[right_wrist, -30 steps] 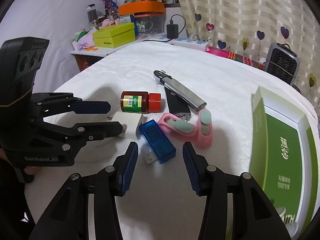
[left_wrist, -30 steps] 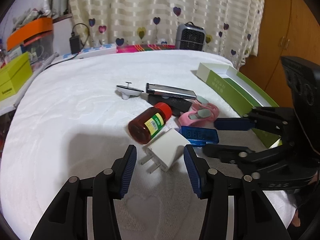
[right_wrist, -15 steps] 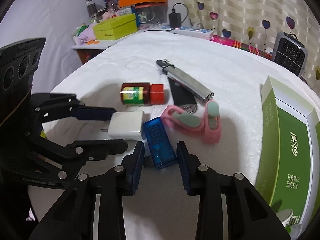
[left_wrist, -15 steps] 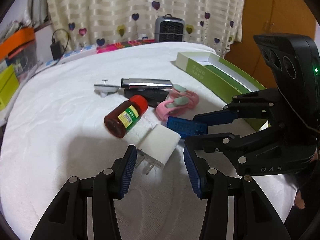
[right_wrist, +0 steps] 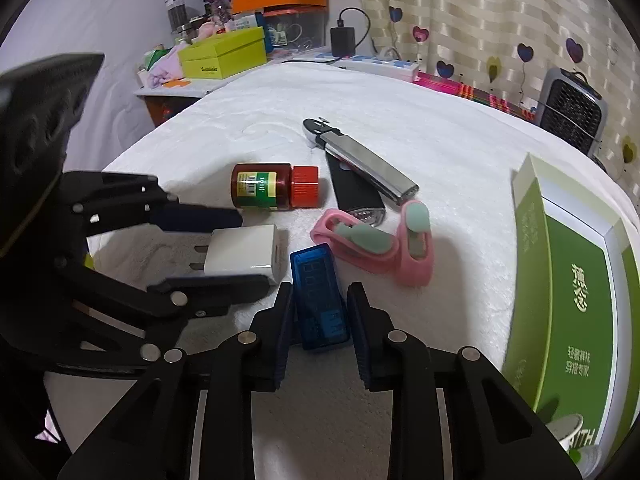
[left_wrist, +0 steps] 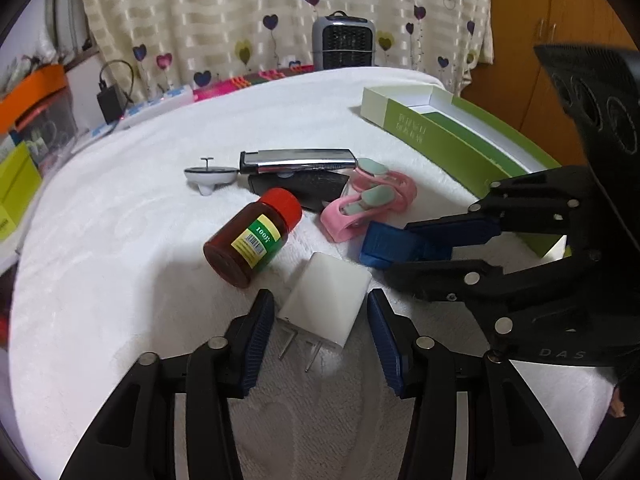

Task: Organize rigid objects
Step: 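Grasp the white charger with the left gripper while the right gripper grasps the blue USB device, then carry the white charger and blue USB device toward the green box with both grippers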

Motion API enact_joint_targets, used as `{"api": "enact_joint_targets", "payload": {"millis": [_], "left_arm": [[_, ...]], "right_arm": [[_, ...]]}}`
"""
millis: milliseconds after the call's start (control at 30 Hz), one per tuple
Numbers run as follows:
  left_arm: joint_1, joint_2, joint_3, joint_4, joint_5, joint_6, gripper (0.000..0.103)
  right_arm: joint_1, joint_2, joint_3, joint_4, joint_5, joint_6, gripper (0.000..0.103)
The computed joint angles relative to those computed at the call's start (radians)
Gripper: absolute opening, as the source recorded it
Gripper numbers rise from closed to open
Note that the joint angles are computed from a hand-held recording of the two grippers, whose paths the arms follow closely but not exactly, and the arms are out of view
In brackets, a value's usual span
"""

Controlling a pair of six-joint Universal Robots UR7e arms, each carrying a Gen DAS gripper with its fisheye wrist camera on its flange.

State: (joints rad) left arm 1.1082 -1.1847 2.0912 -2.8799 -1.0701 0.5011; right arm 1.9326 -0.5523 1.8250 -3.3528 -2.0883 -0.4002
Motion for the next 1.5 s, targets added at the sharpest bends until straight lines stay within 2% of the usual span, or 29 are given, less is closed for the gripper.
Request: {"api": "enact_joint_targets", "payload": {"millis": [67, 167, 233, 567, 800, 1100, 1500], "left_arm": [[-0.006, 0.0, 0.009, -0.007, 0.005, -0.018, 0.038], [-0.018, 0.0, 0.026, -0.037, 0.031, -0.047, 0.034], [-0.018, -0.006, 0.03, -0.031, 0.018, -0.068, 0.032], [-0.049, -0.023, 0.086, -0.075, 0.024, -0.144, 0.032], [-0.07, -0.047, 0.135, -0.121, 0.017, -0.185, 0.032], [-0.082, -0.057, 0.15, -0.156, 0.009, -0.231, 0.032], [-0.109, -0.062, 0.171, -0.227, 0.025, -0.22, 0.032]], "right_arm": [[0.003, 0.0, 0.007, -0.015, -0.009, 0.006, 0.027], [0.005, -0.005, 0.024, -0.042, -0.01, 0.015, 0.026], [0.005, -0.011, 0.037, -0.059, -0.006, 0.022, 0.026], [0.002, -0.036, 0.1, -0.134, 0.01, 0.051, 0.026], [-0.005, -0.058, 0.155, -0.203, 0.061, 0.071, 0.026], [-0.001, -0.064, 0.188, -0.253, 0.063, 0.089, 0.026], [0.011, -0.066, 0.204, -0.307, 0.056, 0.067, 0.026]]}}
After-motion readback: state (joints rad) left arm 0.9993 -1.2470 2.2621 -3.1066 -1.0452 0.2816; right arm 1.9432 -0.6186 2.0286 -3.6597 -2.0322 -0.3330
